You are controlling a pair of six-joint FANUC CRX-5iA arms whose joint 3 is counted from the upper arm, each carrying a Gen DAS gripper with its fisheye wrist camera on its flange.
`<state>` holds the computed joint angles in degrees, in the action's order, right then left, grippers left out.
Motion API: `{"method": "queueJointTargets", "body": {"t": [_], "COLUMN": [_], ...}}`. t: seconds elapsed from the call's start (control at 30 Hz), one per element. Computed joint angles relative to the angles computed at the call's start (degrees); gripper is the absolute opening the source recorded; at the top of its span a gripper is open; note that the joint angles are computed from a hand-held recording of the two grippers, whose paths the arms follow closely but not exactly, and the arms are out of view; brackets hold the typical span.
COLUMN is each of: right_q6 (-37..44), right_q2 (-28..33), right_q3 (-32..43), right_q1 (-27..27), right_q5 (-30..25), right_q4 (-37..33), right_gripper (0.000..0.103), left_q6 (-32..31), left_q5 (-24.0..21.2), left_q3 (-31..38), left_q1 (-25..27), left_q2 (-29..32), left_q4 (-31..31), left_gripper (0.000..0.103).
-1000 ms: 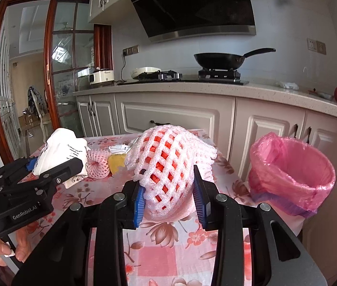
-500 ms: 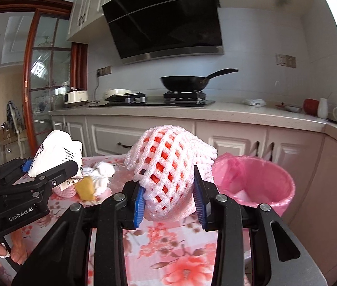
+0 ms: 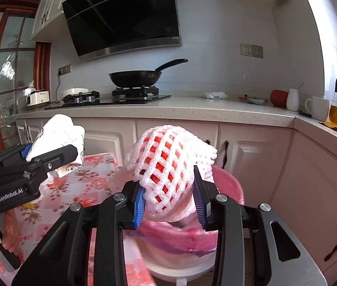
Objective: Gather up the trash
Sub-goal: 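Carry the paper cup and foam net in both tools over the bin, then open both tools to drop the cup and foam net into the bin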
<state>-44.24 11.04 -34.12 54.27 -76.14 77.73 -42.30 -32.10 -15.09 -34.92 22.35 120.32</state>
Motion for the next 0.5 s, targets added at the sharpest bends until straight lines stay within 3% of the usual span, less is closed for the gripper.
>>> {"method": "queueJointTargets", "body": {"t": [0.4, 0.5], "right_q6": [0.0, -0.1], "right_q2": [-3.9, -4.5], "right_q3": [-6.0, -7.2], "right_q1": [-9.0, -11.4], "right_q5": [7.5, 11.0], "right_q4": [3.3, 4.6], "right_gripper": [0.035, 0.047], "left_q6": [22.2, 24.6], "left_q5": [1.7, 2.3], "left_q3": [19.6, 22.9], "left_q1": [-1.4, -1.6], "left_q2": [14.9, 17.6], "left_q4": [-19.7, -23.4], "left_gripper": [0.059, 0.064]}}
